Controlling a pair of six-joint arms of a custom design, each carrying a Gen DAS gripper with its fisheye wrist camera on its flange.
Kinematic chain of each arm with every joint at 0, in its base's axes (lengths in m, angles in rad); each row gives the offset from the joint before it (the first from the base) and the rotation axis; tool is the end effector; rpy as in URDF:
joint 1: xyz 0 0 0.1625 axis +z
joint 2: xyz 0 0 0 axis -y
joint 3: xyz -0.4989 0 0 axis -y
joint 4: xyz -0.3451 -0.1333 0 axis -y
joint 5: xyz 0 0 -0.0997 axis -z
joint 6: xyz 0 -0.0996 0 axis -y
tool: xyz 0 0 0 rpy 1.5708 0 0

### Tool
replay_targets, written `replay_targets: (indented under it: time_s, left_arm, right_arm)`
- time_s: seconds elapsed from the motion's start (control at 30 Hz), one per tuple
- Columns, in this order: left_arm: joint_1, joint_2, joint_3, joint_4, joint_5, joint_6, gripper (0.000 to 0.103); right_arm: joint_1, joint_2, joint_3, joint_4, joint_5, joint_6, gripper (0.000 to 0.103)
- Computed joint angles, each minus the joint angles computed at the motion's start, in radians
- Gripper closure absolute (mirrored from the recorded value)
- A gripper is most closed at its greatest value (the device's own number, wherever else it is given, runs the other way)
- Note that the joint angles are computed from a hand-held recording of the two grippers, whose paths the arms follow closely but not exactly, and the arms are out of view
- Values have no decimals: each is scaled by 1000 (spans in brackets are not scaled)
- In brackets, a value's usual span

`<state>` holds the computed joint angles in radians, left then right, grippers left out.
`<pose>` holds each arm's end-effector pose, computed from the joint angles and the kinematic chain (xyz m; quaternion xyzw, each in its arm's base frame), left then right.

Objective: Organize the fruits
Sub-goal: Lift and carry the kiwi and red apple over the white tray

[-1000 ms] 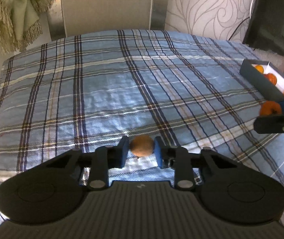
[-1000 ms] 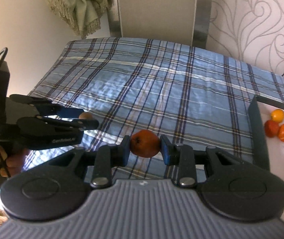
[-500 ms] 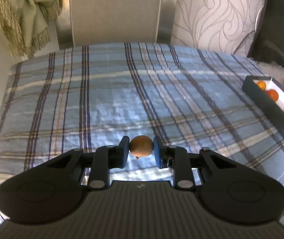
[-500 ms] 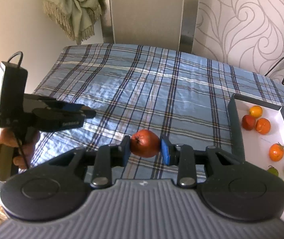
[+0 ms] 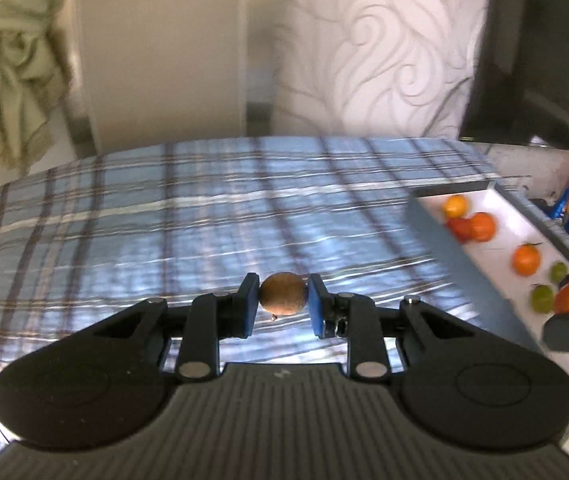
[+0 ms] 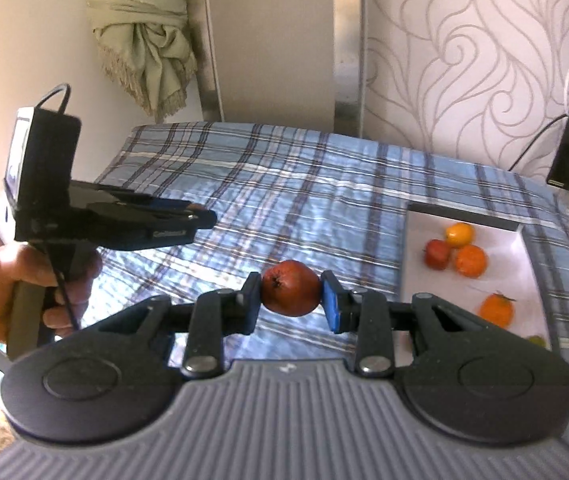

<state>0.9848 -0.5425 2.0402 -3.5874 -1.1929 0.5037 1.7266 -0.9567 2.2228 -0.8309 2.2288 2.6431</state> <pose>-0.1818 -0.5814 0.0450 0.4508 0.8368 -0.2592 0.1710 0.1368 -0.4041 0.1174 0.0919 -0.8114 0.4550 0.3552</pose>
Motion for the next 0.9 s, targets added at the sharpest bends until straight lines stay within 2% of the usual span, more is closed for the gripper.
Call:
replay_targets:
  time_s: [0.23, 0.53, 0.9]
  left_arm:
    - [-96, 44, 76, -74, 24, -58, 73]
    - [-191, 115, 76, -118, 33, -116, 73]
    - [-243, 187, 14, -101, -3, -113, 73]
  right_arm:
    - [-55, -71, 133, -91, -61, -4, 68]
    - [-117, -140, 251, -168, -113, -35, 68]
    - [-150, -196, 329, -250, -106, -46, 68]
